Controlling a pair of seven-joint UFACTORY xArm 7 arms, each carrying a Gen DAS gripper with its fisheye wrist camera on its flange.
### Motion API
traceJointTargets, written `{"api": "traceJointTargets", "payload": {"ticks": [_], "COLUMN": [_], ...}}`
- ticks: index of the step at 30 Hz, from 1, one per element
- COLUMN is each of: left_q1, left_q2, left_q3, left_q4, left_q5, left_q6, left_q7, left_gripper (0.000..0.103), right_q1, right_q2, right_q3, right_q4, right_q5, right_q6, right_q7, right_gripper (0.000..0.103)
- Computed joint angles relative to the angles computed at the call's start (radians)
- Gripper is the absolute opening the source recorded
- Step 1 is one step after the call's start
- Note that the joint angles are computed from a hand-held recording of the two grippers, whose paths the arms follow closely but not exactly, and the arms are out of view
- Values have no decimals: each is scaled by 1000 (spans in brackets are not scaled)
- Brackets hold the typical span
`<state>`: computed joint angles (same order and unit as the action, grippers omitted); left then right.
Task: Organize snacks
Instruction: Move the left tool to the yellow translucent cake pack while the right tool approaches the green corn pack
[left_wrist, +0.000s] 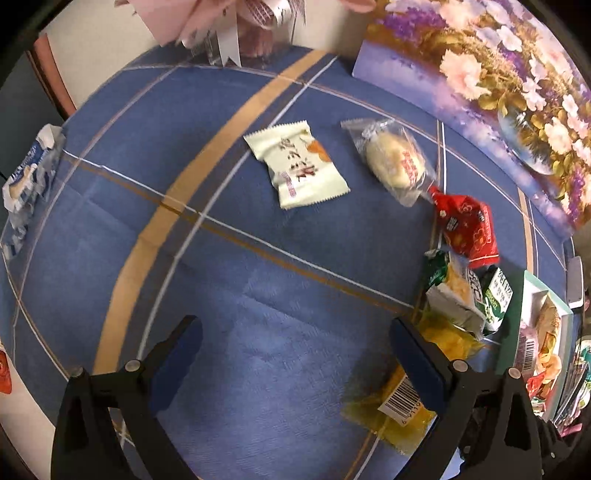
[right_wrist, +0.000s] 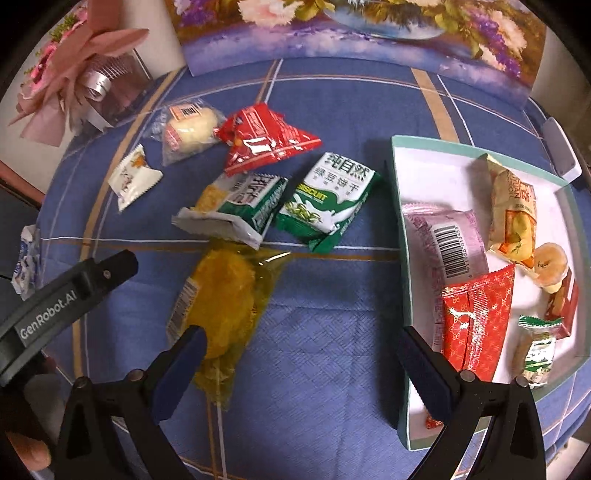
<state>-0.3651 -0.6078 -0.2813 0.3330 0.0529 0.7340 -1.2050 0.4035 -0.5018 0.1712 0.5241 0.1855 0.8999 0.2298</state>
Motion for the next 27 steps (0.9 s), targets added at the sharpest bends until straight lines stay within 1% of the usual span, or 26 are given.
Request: {"api": "traceJointTargets", "payload": {"ticks": [3,6,10,12,16,18,19,24,27], "left_q1": [-11,-19,-49,-64,-75,-82,-89,-149,-162], "left_q2": [14,20,42,53,98,121,138,184,213], "left_q3": [7,1,27,36,24,22,27,62,65], "left_q4": [-4,2,27,30,68,78,81,80,93], "left_q5": [-23,-23,-61,-90,-107,-115,-125,-221,-250], "left_q6": [-31,-51,-59,-102,-122,-147,-166,-250,-271], "left_q7": [-2,-1,51,71,91,103,116,191,223], "left_gripper": [101,101,101,101,101,101,101,101,101], "right_q1": [-8,-18,-46,-56,-84,-101,-103,-125,-130], "right_q2": [2,-8,-38,-55,-85,-94,-108,-145,-145], "right_q3": [-3,-11,-20,-27,-45,-54,-47,-62,-56], "right_q4": [-4,-10,-16,-21,-26,-28,-24,-30,-31], "right_q5": [-6,-9,-38,-45,-60,-71,-72,-76,-70], "right_q6": [-1,1,17,28,49,59,78,115,116], "right_q7": [6,7,10,6,-10,-20,-12,-32,-31], "right_gripper": [103,103,103,103,103,103,103,103,103]}}
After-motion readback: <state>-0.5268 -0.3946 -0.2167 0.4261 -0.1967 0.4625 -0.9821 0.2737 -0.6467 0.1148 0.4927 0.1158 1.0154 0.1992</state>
